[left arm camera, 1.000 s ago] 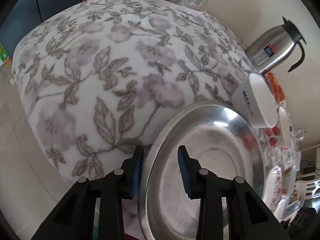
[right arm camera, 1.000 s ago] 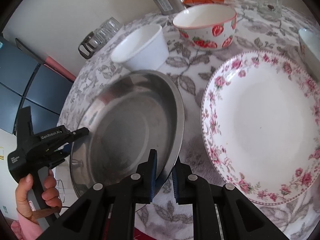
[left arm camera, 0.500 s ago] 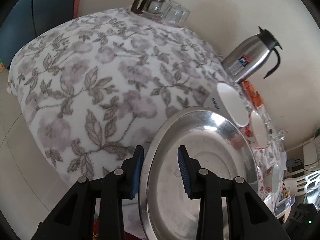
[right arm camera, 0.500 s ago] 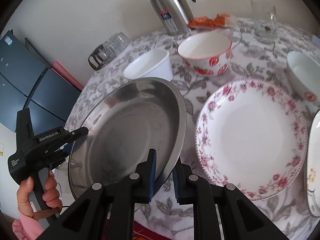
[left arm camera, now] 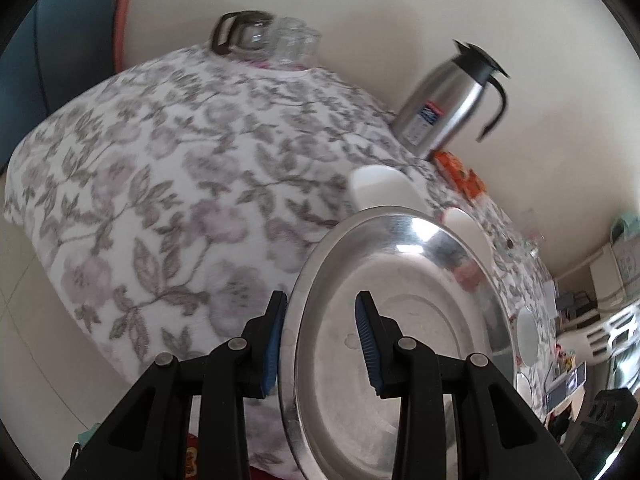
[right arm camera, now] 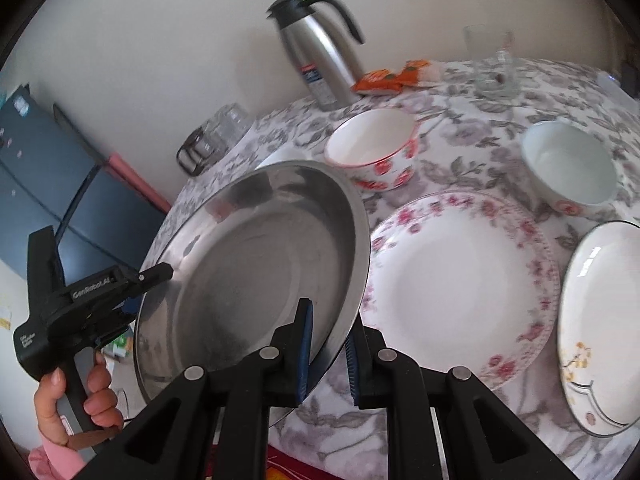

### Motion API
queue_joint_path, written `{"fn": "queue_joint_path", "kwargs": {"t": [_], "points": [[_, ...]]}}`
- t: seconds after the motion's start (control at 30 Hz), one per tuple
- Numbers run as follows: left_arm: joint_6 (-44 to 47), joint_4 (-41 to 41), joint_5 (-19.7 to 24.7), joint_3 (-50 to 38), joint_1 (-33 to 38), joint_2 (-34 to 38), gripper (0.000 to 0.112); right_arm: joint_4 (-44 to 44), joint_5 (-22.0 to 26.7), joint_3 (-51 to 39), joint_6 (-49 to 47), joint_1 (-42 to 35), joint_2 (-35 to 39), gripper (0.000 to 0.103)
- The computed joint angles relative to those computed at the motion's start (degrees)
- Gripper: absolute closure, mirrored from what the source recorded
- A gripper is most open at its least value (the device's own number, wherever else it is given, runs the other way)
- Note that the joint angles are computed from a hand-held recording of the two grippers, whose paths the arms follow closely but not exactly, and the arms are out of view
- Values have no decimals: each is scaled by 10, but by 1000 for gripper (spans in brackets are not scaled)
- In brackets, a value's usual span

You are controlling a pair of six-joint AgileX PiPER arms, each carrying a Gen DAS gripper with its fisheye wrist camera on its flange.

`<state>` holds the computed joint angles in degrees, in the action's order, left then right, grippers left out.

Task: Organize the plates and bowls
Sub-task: 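Lift the steel basin with the left gripper and carry it toward the bowls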

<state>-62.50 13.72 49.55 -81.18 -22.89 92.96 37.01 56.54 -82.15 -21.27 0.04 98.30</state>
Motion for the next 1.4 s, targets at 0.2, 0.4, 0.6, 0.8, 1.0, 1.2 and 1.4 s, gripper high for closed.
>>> {"fn": "queue_joint_path", "kwargs": {"t": [0.2,0.4,0.6,0.8,1.0,1.2,1.4], "points": [[24,-5,64,-141,-47,87,76,2,10,-12,15,-64,5,85],[50,-35,120,-282,-74,191,76,-42,-2,-23,56,-105,11,85],[63,-69,162,-384,-88,271,76,-61,0,-32,76,-140,26,85],[81,-68,167,-414,-97,302,76,-73,2,-38,90,-150,37,84],[83,-71,145,-398,-97,297,76,-110,-4,-33,107,-137,39,84],[94,-103,143,-385,-86,302,76,-135,-6,-31,126,-128,45,84],[101,-131,149,-388,-79,316,76,-154,-4,-37,141,-123,57,84]]}}
